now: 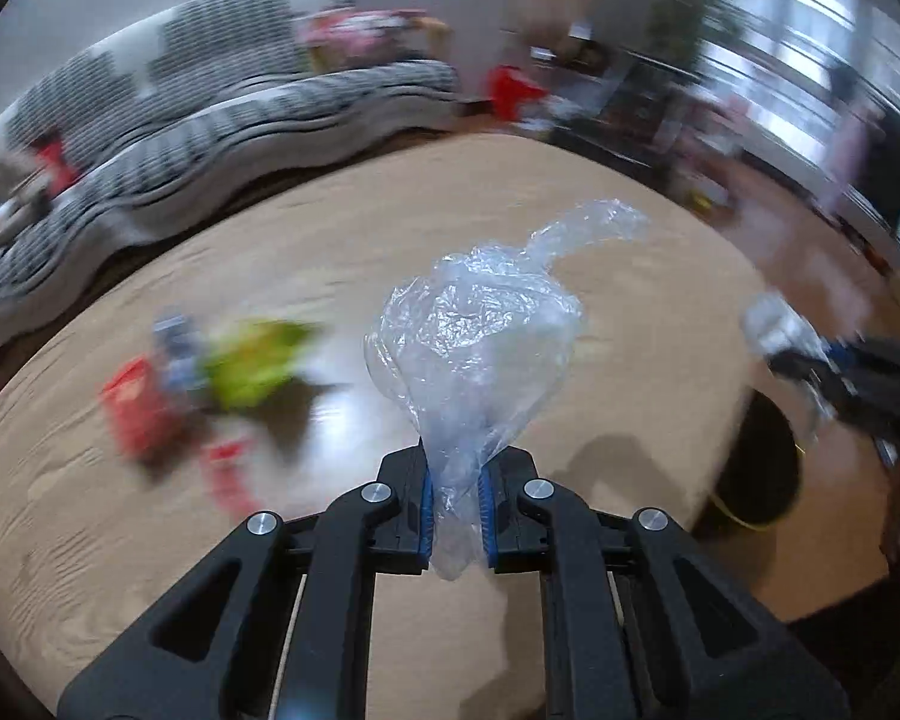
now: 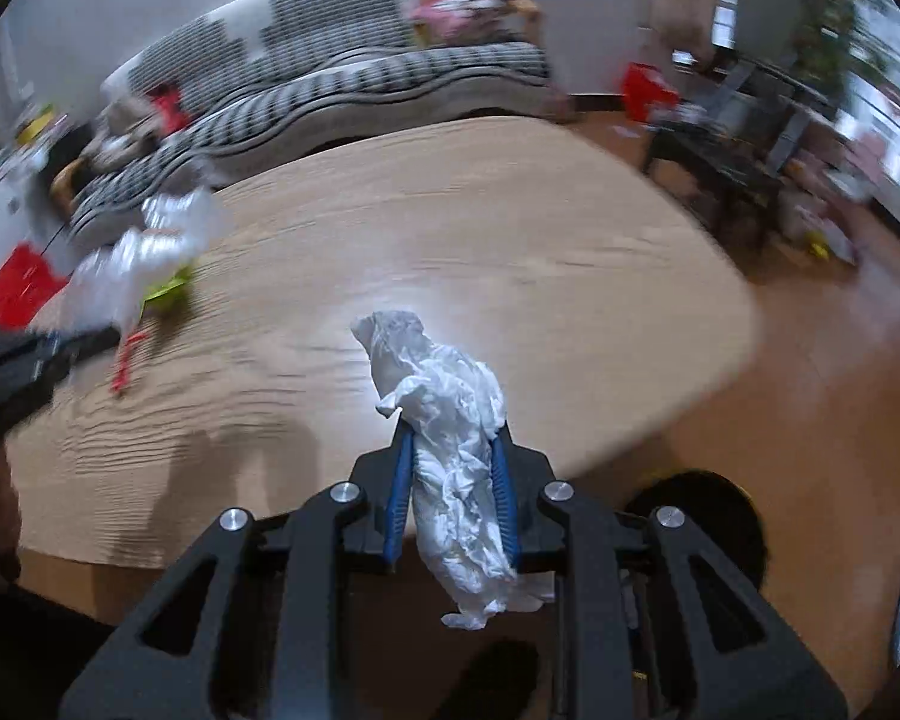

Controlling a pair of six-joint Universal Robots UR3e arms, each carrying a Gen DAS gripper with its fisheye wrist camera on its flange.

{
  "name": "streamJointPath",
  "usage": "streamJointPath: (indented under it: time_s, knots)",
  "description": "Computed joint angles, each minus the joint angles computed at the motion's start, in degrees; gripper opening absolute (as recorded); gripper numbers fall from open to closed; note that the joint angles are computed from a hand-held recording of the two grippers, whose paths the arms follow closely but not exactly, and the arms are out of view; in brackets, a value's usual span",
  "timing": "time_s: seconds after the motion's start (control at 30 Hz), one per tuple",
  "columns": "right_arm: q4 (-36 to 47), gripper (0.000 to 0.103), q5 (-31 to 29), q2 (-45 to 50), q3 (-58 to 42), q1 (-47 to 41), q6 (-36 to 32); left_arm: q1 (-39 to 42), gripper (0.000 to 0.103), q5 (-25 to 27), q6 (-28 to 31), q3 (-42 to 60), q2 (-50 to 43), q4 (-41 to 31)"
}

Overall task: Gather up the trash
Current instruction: 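Carry bag and tissue to the black bin and open both tools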

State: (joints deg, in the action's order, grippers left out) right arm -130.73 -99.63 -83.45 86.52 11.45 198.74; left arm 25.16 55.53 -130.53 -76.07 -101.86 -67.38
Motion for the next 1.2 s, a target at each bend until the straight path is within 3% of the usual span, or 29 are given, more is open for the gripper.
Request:
streamJointPath:
  time_s: [0.17, 0.37, 0.63, 0.9, 1.2]
  knots:
    - [1.23, 0.025, 0.82, -15.53, 15.68, -9.89, -0.64, -9.96, 0.011, -0.07, 0.4, -9.45, 5.86, 1.28]
    - [7.43, 0.025, 6.27, -34.93, 29.65, -27.66, -5.52, -21.98, 0.011, 0.22, -3.25, -14.5, 7.14, 4.19]
    - [16.11, 0.025, 15.24, -48.55, 36.42, -45.53, -14.2, -35.16, 0.011, 5.28, -13.92, -12.36, -3.02, 13.28]
    - [19.19, 0.025, 20.51, -50.02, 37.69, -53.82, -18.52, -40.15, 0.011, 6.78, -20.1, -3.7, -13.22, 12.33]
    - [15.88, 0.025, 19.05, -45.14, 37.44, -51.06, -16.61, -43.58, 0.011, 8.05, -22.58, 1.42, -18.98, 12.95]
